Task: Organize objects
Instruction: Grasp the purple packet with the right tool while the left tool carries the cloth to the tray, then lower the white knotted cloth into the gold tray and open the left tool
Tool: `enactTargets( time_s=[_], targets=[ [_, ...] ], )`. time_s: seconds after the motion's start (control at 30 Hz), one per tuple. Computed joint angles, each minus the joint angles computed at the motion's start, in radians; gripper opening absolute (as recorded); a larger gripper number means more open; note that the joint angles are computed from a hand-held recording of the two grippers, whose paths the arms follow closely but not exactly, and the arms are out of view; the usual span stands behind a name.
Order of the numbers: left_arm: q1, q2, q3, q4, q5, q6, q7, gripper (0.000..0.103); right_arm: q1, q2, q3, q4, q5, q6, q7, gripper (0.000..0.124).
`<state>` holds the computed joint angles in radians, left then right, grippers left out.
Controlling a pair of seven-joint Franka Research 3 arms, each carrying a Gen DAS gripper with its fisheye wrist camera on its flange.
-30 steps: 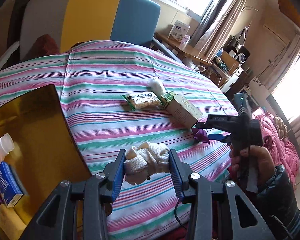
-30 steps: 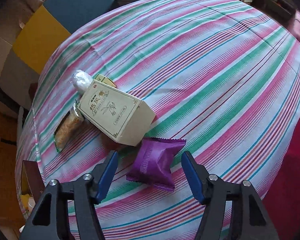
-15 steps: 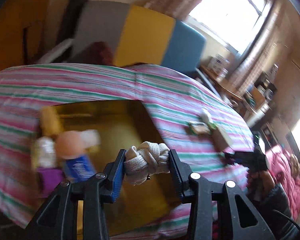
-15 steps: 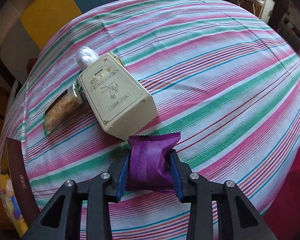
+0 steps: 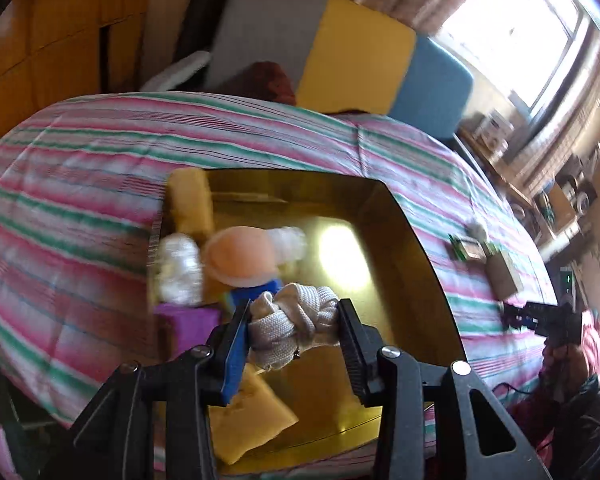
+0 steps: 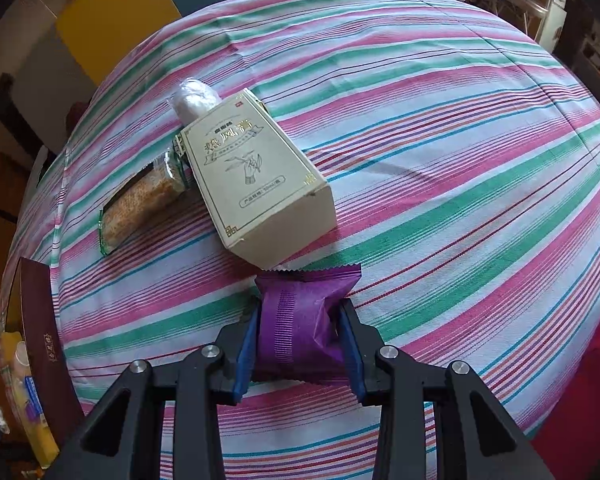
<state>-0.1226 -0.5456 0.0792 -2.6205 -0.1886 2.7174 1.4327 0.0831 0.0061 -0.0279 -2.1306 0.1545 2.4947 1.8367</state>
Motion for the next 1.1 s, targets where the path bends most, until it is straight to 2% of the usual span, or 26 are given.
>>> enactTargets(
  time_s=[0.07, 0.17, 0.27, 0.47, 0.67, 0.87, 1.1],
  targets=[
    [-0.037, 0.072, 0.005, 0.043, -0.011, 0.016, 0.040, 0.042, 0.000, 0.006, 0.000, 0.007, 0.000, -0.001, 0.000, 0.038],
    [-0.043, 0.159, -0.019, 0.103, -0.015, 0.005, 0.064, 0.042, 0.000, 0.007, -0.001, 0.007, 0.018, 0.002, -0.017, 0.038],
    [-0.014, 0.241, -0.055, 0.155, 0.005, -0.011, 0.063, 0.042, -0.001, 0.002, -0.002, 0.003, 0.024, 0.001, -0.028, 0.038],
    [0.050, 0.316, -0.112, 0.192, 0.069, -0.032, 0.019, 0.042, -0.001, -0.008, 0.000, -0.005, 0.019, -0.003, -0.031, 0.038],
    [0.076, 0.339, -0.126, 0.195, 0.103, -0.033, 0.002, 0.044, -0.001, -0.008, 0.000, -0.001, -0.001, -0.015, -0.025, 0.037],
    [0.071, 0.323, -0.117, 0.192, 0.069, -0.045, 0.035, 0.051, 0.000, -0.024, 0.001, -0.004, 0.023, -0.039, -0.053, 0.035],
    [0.062, 0.241, -0.097, 0.148, 0.025, -0.040, 0.062, 0.051, 0.006, -0.122, 0.010, -0.066, 0.058, -0.041, -0.106, 0.035]
  ],
)
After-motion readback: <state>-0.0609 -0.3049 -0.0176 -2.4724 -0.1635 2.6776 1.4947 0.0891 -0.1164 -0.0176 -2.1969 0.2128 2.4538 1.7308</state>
